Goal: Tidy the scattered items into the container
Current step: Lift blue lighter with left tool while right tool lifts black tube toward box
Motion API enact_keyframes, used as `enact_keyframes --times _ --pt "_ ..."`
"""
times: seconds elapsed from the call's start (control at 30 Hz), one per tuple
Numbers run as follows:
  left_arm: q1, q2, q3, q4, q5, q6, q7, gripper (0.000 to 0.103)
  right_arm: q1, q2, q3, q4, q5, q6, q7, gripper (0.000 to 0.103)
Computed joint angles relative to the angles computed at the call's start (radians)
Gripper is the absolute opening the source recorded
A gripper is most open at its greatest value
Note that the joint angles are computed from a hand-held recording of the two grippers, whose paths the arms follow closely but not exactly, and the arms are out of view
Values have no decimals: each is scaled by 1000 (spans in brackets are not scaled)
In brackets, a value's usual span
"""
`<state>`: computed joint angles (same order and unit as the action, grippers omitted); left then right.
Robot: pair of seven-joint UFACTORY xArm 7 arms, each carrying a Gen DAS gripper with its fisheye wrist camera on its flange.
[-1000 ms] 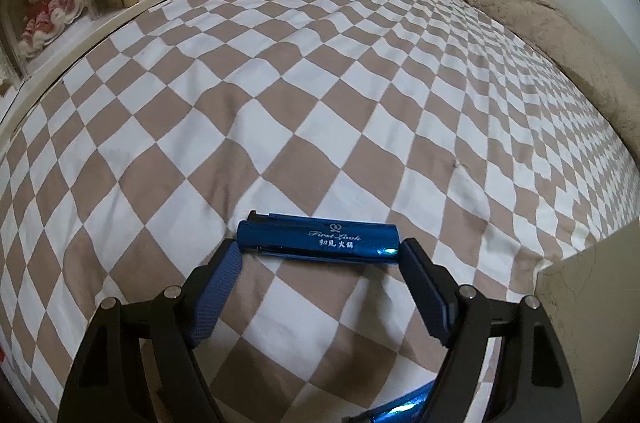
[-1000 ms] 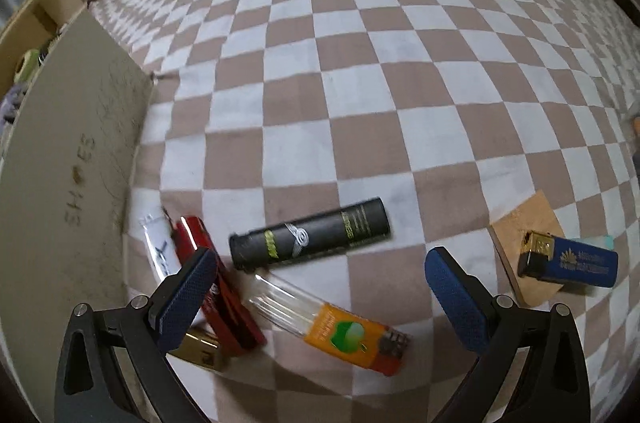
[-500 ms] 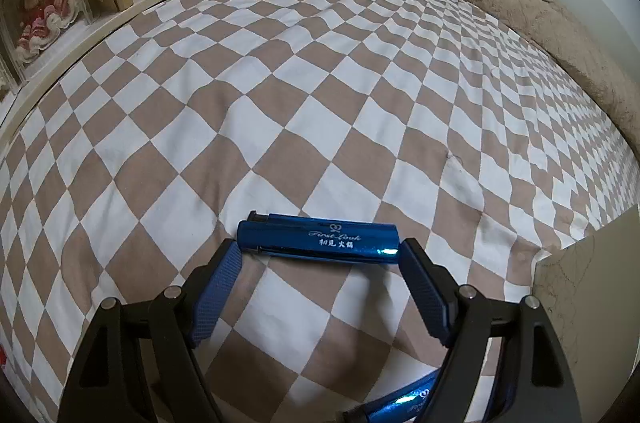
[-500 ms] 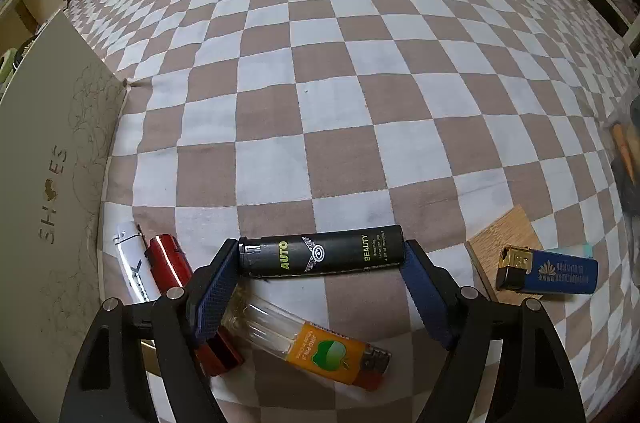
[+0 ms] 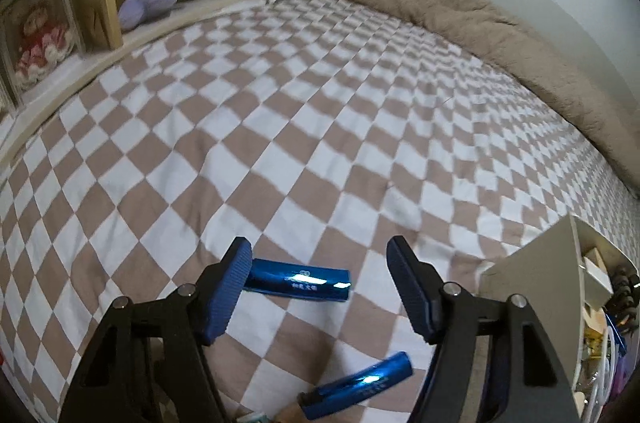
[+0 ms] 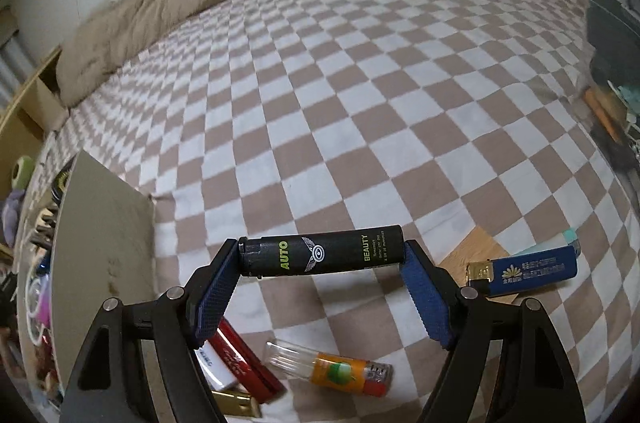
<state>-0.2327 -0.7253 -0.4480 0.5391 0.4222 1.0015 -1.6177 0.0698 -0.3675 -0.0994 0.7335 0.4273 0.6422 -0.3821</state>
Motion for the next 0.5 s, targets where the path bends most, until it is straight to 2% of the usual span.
enact_keyframes --times 0.17,0.23,0.27,0.3,0.4,0.5 --pt "-4 9 15 3 -6 -10 15 71 9 -8 6 -10 2 -1 7 80" --pt "-4 16 28 -6 -21 1 27 79 9 -13 -4 -10 3 11 -9 80" --pt "-4 22 36 -9 -25 5 39 86 9 -15 -6 -11 5 15 -14 80" --pt "-5 30 43 -13 -28 10 55 87 10 -17 -3 -13 7 15 -14 80" --pt "-6 51 60 -23 -43 29 80 87 20 5 7 -1 18 3 -9 80" --pt "-14 63 87 -45 -71 2 94 87 32 23 11 12 42 -8 -9 80"
